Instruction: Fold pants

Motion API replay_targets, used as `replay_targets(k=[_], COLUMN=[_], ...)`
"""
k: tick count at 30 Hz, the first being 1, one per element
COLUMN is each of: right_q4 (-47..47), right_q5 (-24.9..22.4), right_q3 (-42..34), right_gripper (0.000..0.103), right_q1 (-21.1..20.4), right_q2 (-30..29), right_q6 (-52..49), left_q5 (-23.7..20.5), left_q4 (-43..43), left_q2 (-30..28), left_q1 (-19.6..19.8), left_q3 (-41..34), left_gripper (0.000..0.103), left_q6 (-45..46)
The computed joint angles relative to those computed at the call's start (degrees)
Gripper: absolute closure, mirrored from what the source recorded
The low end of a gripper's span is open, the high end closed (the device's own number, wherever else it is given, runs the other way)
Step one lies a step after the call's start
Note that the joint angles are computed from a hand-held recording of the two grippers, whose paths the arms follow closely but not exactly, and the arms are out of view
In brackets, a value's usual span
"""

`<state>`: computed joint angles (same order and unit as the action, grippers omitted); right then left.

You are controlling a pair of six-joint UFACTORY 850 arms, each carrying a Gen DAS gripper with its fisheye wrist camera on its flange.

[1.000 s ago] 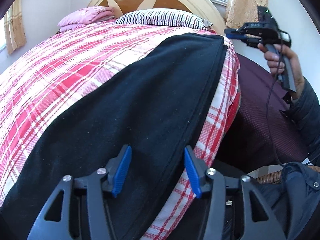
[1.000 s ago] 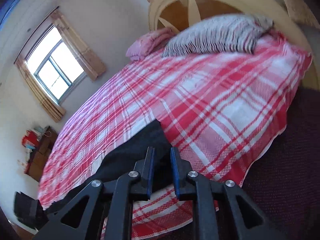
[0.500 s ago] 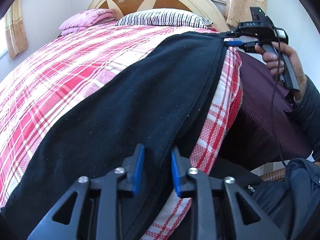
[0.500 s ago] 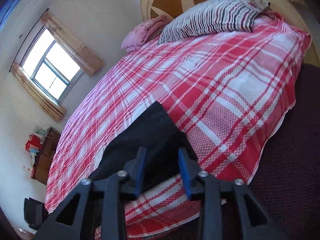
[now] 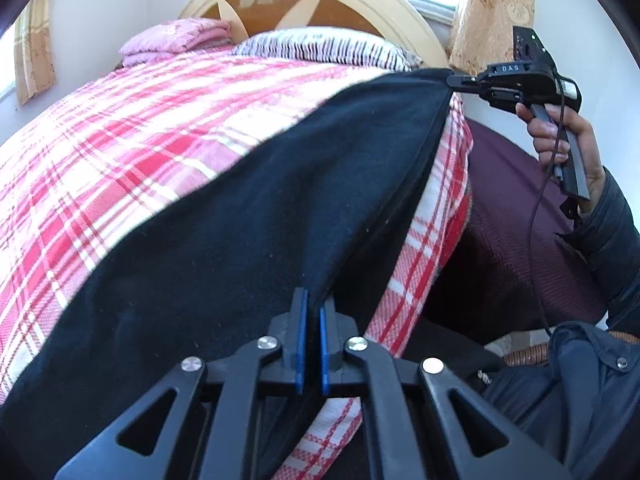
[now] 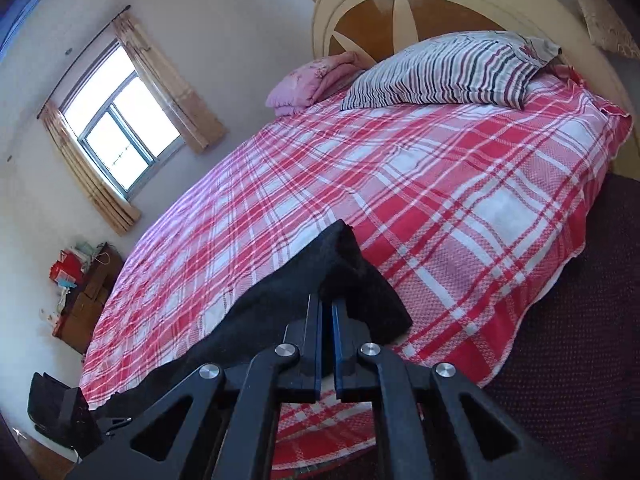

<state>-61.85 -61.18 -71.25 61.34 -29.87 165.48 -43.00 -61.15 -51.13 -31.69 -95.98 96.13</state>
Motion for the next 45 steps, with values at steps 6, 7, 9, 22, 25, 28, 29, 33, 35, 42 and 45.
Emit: replay_targets(k=[6, 7, 9, 22, 25, 28, 29, 33, 35, 42, 45], right_q4=[2.8, 2.9, 2.8, 6.1, 1.2, -0.4, 1.4, 11.9, 21.1, 24.1, 22.6], right_q5=[3.3, 3.5, 3.8, -15.1, -4.1, 9.7, 12.4, 17.9, 20.6, 20.3, 21.1], right_q3=[1.9, 2.0, 2.2, -17.6, -23.0, -30.4, -33.8, -43.6, -45.8, -48.1, -52.5], right_gripper=[0.099, 0.099, 0.099, 0.064, 0.064, 0.064, 0.064, 0.064, 0.064, 0.064, 0.064], right_q1=[-0.9, -0.9, -1.1, 0.8, -0.7, -2.6, -3.0, -4.2, -5.2, -5.6, -6.8], right_q2=[0.2, 0.2, 0.1, -9.9, -13.3, -18.7, -21.1, -28.3, -30.4, -30.7, -32.3], right_q6=[1.3, 1.2, 0.8, -22.9, -31.8, -41.9, -46.9, -62.7, -69.4, -72.6, -73.0], left_q5=[0.0, -0.3, -0.3, -3.6, -1.4, 2.1, 2.9, 6.9, 8.8, 13.3, 13.1], left_q4=[-0.1, 0.0, 0.4, -4.9, -7.8, -9.3, -9.8, -9.6, -7.9, -7.7, -10.2], left_q2=[-0.3, -0.5, -0.2, 2.8, 3.0, 2.5, 2.4, 1.5, 1.1, 0.7, 1.2], left_q1=[-0.2, -0.2, -0.1, 4.9, 7.1, 8.2, 8.6, 10.1, 11.0, 14.9, 16.7], left_q3=[0.1, -0.1, 0.6, 3.7, 3.1, 1.1, 0.8, -0.8, -1.1, 0.9, 2.6], left_gripper=[0.097, 0.097, 0.097, 0.056, 0.044, 0.037, 0.036, 0.032, 0.032, 0.032, 0.032], left_q6=[0.6, 0.4, 0.9, 7.3, 6.3, 3.9, 3.4, 1.3, -0.4, -3.5, -2.9])
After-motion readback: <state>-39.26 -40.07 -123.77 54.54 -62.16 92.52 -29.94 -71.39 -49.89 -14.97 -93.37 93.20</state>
